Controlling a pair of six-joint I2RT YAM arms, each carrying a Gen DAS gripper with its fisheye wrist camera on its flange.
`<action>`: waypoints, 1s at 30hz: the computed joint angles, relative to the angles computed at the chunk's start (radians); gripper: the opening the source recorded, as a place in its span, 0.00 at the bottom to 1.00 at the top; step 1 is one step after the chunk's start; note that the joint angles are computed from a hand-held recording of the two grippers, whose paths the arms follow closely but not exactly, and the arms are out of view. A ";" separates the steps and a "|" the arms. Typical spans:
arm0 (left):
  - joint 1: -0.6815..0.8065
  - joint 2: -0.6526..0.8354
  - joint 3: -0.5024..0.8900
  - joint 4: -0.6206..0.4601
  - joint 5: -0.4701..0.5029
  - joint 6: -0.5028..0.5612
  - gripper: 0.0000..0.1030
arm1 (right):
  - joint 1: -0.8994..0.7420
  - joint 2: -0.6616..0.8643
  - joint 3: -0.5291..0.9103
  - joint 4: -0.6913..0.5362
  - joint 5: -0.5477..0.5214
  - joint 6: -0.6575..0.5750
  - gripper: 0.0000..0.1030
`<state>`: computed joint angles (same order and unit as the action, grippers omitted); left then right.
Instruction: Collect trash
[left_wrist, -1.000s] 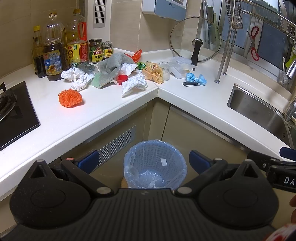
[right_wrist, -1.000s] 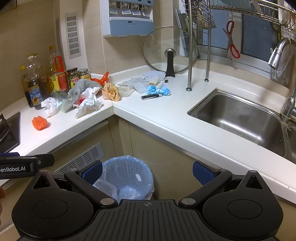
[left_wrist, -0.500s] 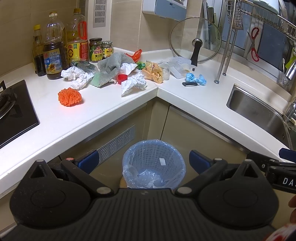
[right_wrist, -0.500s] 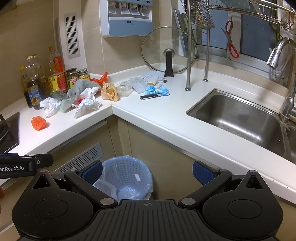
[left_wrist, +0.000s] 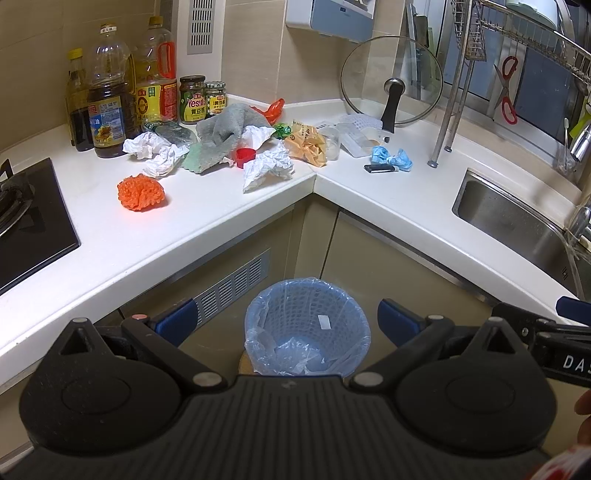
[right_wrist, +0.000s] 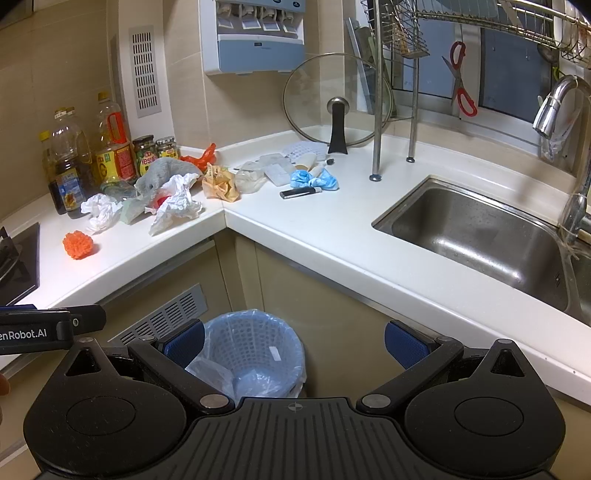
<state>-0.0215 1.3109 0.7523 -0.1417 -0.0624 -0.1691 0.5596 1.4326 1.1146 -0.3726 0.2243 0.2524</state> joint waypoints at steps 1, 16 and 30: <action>0.000 0.001 0.001 0.000 0.000 -0.001 1.00 | 0.000 0.000 0.000 0.000 0.000 0.000 1.00; -0.005 -0.003 -0.001 -0.004 -0.003 -0.005 1.00 | 0.001 -0.004 -0.006 0.002 0.004 0.001 1.00; -0.011 -0.008 -0.004 -0.006 -0.006 -0.013 1.00 | 0.000 -0.002 -0.007 0.003 0.003 0.002 1.00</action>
<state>-0.0327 1.3031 0.7483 -0.1473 -0.0688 -0.1821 0.5592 1.4306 1.1073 -0.3693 0.2274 0.2549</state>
